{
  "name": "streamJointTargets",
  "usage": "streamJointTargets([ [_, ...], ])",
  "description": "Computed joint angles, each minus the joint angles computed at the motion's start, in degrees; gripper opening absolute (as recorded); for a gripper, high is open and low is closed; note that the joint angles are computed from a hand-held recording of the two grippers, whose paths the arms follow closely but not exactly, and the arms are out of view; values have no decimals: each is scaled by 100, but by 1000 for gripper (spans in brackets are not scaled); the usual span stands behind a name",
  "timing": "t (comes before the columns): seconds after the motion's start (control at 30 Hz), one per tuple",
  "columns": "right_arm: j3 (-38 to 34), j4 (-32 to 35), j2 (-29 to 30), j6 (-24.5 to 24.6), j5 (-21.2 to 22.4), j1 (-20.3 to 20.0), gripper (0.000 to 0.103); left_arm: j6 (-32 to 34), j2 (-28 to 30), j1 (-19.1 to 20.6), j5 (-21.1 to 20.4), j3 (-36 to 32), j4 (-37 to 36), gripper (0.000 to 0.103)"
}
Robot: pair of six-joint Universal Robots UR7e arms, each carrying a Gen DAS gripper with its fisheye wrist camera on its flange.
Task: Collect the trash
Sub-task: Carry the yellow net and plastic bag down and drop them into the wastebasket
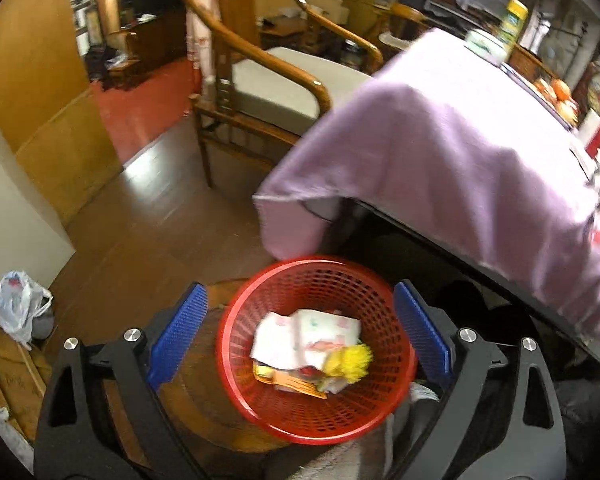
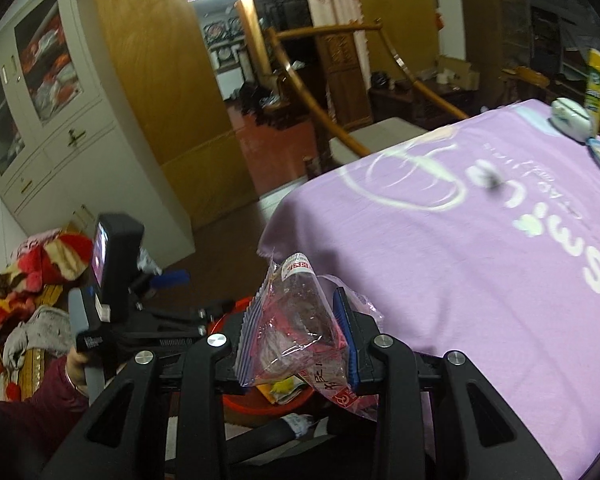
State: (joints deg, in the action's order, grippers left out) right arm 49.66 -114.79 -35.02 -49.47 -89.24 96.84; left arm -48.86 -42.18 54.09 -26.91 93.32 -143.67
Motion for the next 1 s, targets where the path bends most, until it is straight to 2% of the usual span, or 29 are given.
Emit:
streamJointTargets([
  [0.17, 89, 370, 106, -150, -215, 131, 34, -1045, -350, 20, 420, 284, 674, 93],
  [0.47, 122, 851, 298, -439, -319, 365, 37, -1815, -709, 104, 556, 702, 1009, 94],
  [0.5, 73, 886, 336, -479, -328, 386, 43, -1880, -733, 111, 571, 726, 1064, 94],
  [0.53, 112, 826, 338, -525, -350, 408, 48, -1939, -747, 116, 581, 739, 1114, 94],
  [0.6, 214, 628, 341, -599, -443, 449, 51, -1988, -765, 138, 578, 780, 1107, 94],
  [0.7, 126, 684, 396, -595, -461, 440, 55, -1976, -787, 168, 542, 847, 987, 94],
  [1.0, 214, 399, 279, -574, -366, 325, 57, -1919, -706, 73, 640, 672, 1119, 94],
])
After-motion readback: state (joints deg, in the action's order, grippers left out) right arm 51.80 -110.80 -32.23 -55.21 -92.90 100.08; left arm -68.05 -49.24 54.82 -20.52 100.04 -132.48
